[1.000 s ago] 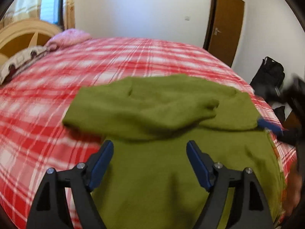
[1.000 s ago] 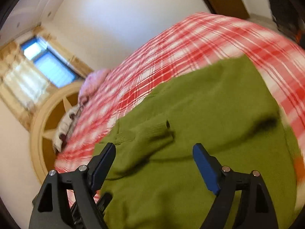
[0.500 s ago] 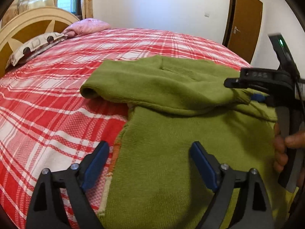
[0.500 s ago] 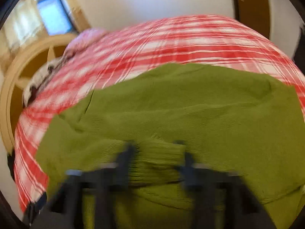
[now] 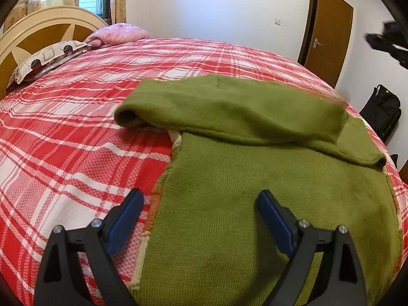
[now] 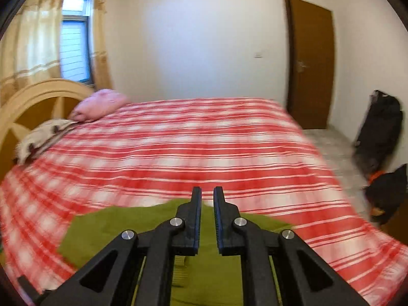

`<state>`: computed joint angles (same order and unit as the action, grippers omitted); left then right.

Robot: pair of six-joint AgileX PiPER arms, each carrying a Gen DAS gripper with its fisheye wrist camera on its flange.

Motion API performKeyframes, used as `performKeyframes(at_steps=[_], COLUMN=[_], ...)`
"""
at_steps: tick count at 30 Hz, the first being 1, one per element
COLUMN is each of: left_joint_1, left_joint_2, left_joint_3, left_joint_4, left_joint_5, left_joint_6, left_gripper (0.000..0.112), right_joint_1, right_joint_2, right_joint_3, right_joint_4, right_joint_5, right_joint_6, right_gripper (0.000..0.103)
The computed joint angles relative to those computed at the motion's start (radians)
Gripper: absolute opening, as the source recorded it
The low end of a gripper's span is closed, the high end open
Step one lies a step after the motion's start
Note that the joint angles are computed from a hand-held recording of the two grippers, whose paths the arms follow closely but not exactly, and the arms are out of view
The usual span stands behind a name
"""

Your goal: Fold small clothes

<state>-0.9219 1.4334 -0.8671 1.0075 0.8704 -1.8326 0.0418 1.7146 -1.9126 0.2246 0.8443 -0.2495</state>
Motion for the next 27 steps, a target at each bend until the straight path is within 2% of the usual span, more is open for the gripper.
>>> performKeyframes(at_steps=[1,3,5,7,8,9,11,12,13,15,19,22,23,24,25,26,27], left_joint_1=[0.004,0.005,0.004,0.003,0.005,0.006,0.006,0.007,0.007,0.007,0.007,0.005,0.005,0.006,0.005,0.003,0.004], left_joint_2=[0.000,0.006,0.010,0.012,0.011,0.010,0.009,0.009,0.010,0.013,0.015,0.024,0.024,0.024,0.025,0.034,0.035], left_joint_3=[0.000,-0.006,-0.009,-0.009,-0.008,-0.007,-0.005,-0.005,-0.006,-0.008,-0.007,-0.014,-0.014,-0.013,-0.014,-0.035,-0.036], left_joint_4=[0.000,0.000,0.000,0.001,0.000,0.000,0.003,0.003,0.004,0.004,0.010,0.012,0.012,0.013,0.013,-0.027,-0.028], left_joint_5=[-0.002,0.001,0.004,0.005,0.004,0.001,-0.003,-0.004,-0.002,-0.003,-0.007,-0.001,-0.001,-0.003,-0.004,0.026,0.026], left_joint_6=[0.002,0.001,0.000,0.001,0.002,0.002,-0.002,-0.003,-0.002,0.001,-0.003,-0.006,-0.007,-0.008,-0.010,0.015,0.015], left_gripper=[0.094,0.094,0.094,0.094,0.094,0.094,0.094,0.094,0.095,0.096,0.098,0.098,0.098,0.098,0.098,0.098,0.098], right_joint_1=[-0.025,-0.101,-0.161,-0.211,-0.227,-0.230,-0.209,-0.195,-0.186,-0.158,-0.087,-0.023,0.009,0.056,0.092,0.116,0.120], right_joint_2=[0.014,0.052,0.054,0.085,0.117,0.141,0.147,0.142,0.140,0.147,0.135,0.184,0.187,0.163,0.152,0.159,0.169], right_joint_3=[-0.014,-0.032,0.054,0.116,0.138,0.159,0.216,0.250,0.264,0.262,0.279,0.245,0.249,0.277,0.281,0.264,0.238], right_joint_4=[0.020,0.180,0.359,0.550,0.626,0.663,0.677,0.683,0.685,0.657,0.523,0.410,0.358,0.267,0.186,0.138,0.129], right_joint_5=[0.020,0.123,0.154,0.218,0.263,0.285,0.260,0.234,0.224,0.214,0.108,0.124,0.098,0.032,0.005,0.019,0.047], right_joint_6=[-0.009,-0.065,-0.117,-0.173,-0.178,-0.173,-0.184,-0.209,-0.222,-0.205,-0.175,-0.165,-0.157,-0.138,-0.103,-0.089,-0.079], right_gripper=[0.009,0.009,0.010,0.010,0.014,0.019,0.064,0.071,0.073,0.073,0.073,0.072,0.070,0.062,0.037,0.016,0.015])
